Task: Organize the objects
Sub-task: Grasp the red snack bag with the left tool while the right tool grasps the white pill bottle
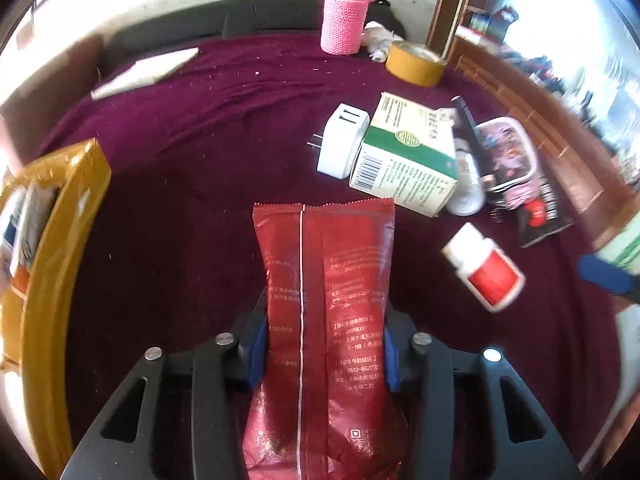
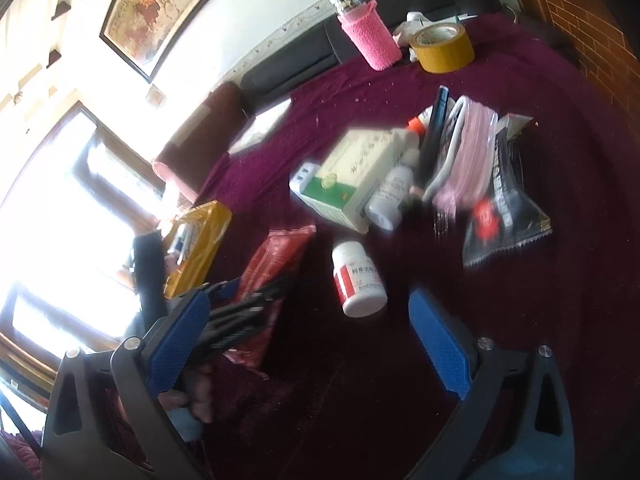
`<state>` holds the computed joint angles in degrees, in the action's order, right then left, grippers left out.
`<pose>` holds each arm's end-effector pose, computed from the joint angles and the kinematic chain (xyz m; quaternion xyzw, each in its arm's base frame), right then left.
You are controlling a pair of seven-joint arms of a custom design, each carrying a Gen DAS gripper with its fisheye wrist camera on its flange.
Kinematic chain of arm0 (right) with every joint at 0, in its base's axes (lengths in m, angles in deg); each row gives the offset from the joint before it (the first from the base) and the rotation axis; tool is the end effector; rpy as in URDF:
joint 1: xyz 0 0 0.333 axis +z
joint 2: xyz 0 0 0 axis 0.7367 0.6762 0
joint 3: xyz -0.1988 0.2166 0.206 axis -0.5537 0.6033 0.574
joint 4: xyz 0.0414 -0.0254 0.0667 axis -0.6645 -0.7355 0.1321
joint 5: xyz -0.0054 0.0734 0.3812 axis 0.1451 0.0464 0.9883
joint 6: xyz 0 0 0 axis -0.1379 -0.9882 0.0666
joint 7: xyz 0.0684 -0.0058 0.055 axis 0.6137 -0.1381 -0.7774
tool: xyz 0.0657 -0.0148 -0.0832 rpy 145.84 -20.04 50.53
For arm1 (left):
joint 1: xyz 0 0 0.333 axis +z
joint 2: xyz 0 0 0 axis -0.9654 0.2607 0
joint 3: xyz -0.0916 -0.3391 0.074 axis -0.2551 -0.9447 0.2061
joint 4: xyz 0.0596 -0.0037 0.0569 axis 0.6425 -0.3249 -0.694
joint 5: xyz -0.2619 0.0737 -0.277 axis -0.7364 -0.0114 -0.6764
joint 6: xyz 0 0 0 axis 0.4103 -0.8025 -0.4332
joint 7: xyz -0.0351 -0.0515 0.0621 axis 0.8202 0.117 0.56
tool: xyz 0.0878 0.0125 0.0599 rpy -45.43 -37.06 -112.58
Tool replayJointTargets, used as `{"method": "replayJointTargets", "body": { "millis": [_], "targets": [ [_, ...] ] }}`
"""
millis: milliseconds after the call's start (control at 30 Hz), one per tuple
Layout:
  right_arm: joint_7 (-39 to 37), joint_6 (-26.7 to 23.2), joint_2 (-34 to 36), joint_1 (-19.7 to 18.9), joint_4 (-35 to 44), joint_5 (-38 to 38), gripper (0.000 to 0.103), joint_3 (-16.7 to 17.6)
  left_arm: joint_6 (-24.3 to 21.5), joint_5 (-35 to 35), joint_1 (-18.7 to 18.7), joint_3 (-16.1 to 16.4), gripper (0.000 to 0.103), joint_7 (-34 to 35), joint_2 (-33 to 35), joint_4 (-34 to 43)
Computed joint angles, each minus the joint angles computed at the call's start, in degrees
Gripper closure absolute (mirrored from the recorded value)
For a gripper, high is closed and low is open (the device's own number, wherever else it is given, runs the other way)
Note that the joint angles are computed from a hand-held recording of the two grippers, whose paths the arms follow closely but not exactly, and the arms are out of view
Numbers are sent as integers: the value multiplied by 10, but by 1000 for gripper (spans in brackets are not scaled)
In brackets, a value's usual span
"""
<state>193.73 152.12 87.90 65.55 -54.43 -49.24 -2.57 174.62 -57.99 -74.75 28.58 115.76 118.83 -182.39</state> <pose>0.6083 0.3017 0.3257 -0.5504 0.7073 -0.0409 0.4417 0.7284 -0.1480 0.2883 -0.5052 0.8101 -0.2836 0.0899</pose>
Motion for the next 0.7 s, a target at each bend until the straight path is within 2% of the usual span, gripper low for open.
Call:
{"method": "replayJointTargets", "body": {
  "millis": [67, 167, 200, 233, 267, 300, 333, 400, 433, 467, 500, 533, 700],
  "targets": [
    [-3, -25, 4, -1, 12, -4, 2, 4, -29, -43, 66, -60, 65, 47, 0, -2],
    [-18, -83, 16, -1, 48, -12, 2, 14, -38, -115, 127, -108, 65, 112, -17, -20],
    [-25, -112, 21, 5, 66, -11, 2, 10, -42, -134, 137, -115, 65, 126, -23, -26],
    [-28, -137, 25, 21, 82, -6, 2, -5, -43, -163, 159, -130, 65, 148, -36, -40],
    [-7, -193, 34, 54, 116, -25, 2, -40, -49, -182, 171, -136, 65, 165, -42, -45],
    [-11, -227, 41, 73, 137, -23, 3, -59, -58, -200, 182, -139, 65, 180, -53, -53],
    [-27, -288, 57, 106, 177, -12, 7, -91, -66, -220, 197, -142, 65, 199, -61, -58],
    [-23, -385, 88, 133, 245, -37, 23, -116, -76, -244, 203, -134, 65, 216, -75, -59],
    [-28, -430, 106, 136, 280, -46, 37, -115, -81, -262, 213, -134, 65, 232, -89, -69],
    [-31, -469, 120, 137, 309, -53, 45, -113, -84, -279, 221, -131, 65, 247, -95, -70],
    [-36, -513, 138, 147, 342, -50, 65, -123, -84, -290, 223, -125, 65, 255, -99, -70],
    [-27, -532, 144, 140, 354, -65, 72, -113, -82, -303, 227, -118, 65, 266, -105, -71],
    [-3, -513, 118, 119, 317, -61, 71, -86, -49, -354, 235, -78, 64, 326, -119, -58]
  ]
}}
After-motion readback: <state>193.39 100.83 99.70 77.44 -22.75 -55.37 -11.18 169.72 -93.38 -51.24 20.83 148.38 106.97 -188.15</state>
